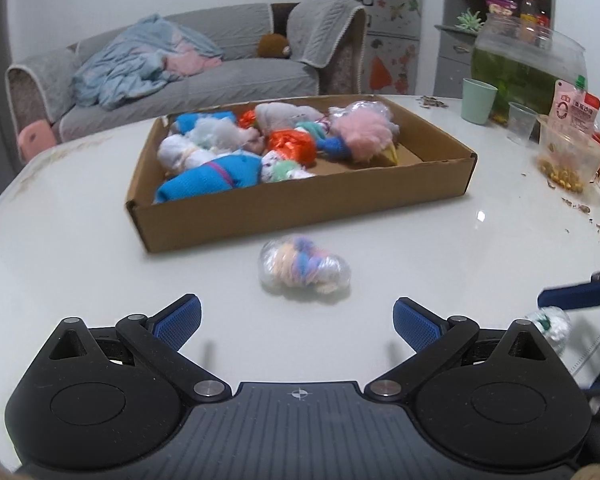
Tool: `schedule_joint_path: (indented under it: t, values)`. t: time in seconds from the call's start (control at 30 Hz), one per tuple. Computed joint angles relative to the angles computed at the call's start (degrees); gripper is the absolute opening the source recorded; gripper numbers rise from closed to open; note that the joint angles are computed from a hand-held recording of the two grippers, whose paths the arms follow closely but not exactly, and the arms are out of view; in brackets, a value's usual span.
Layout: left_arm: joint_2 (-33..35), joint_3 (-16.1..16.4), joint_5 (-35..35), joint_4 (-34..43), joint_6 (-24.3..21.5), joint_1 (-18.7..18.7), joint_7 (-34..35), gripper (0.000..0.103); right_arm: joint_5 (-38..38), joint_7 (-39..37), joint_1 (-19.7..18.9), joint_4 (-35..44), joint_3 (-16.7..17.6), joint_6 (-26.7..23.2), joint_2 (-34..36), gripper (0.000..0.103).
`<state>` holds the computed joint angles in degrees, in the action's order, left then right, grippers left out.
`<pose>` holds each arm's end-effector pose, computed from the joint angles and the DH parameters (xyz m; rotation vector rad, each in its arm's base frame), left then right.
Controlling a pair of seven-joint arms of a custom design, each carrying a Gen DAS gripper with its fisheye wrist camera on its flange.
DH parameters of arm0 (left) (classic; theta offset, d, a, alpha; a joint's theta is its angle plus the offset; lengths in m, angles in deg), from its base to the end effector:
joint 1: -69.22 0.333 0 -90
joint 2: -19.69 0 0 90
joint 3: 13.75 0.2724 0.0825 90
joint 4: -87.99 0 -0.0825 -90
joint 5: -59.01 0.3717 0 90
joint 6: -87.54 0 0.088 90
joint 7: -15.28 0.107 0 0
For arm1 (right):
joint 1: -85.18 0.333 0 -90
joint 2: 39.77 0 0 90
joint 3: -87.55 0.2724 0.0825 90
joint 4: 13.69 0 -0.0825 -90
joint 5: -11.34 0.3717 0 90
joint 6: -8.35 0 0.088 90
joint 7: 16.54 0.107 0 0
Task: Organize objects
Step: 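Move both tools back to the last bubble-wrap bundles on the table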
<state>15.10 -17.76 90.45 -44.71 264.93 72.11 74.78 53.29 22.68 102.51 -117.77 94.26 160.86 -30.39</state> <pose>0.5339 -0.0542 0.4336 -1.6755 1.7211 -0.7622 0.5868 0.2366 0.4819 -2.1239 0.9169 -0.3113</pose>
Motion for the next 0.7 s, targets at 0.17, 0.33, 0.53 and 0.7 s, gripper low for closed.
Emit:
schedule_joint_path:
  t: [0.17,0.33,0.53,0.7]
  values:
    - [3.73,0.17,-3.0,2.95,1.1,-0.22,4.05,0.103,-0.83,-1.03,0.67,-1.48,0.31,2.59,0.1,0.075]
    - [6.47,-0.15,-1.08,5.24,0.98,0.34,3.82,0.103,0.19,-2.04,0.79,-2.54,0.61,4.42,-0.11,0.075]
    - [8.63,0.18,2.27,7.42,1.09,0.27,0.45,0.103,0.56,-1.92,1.21,-3.13,0.71,6.47,-0.08,0.075]
    - [9.64,-0.97,0.07,8.27,1.57,1.13,2.27,0.103,-1.11,0.92,1.82,-3.55,0.48,8.34,0.01,0.076]
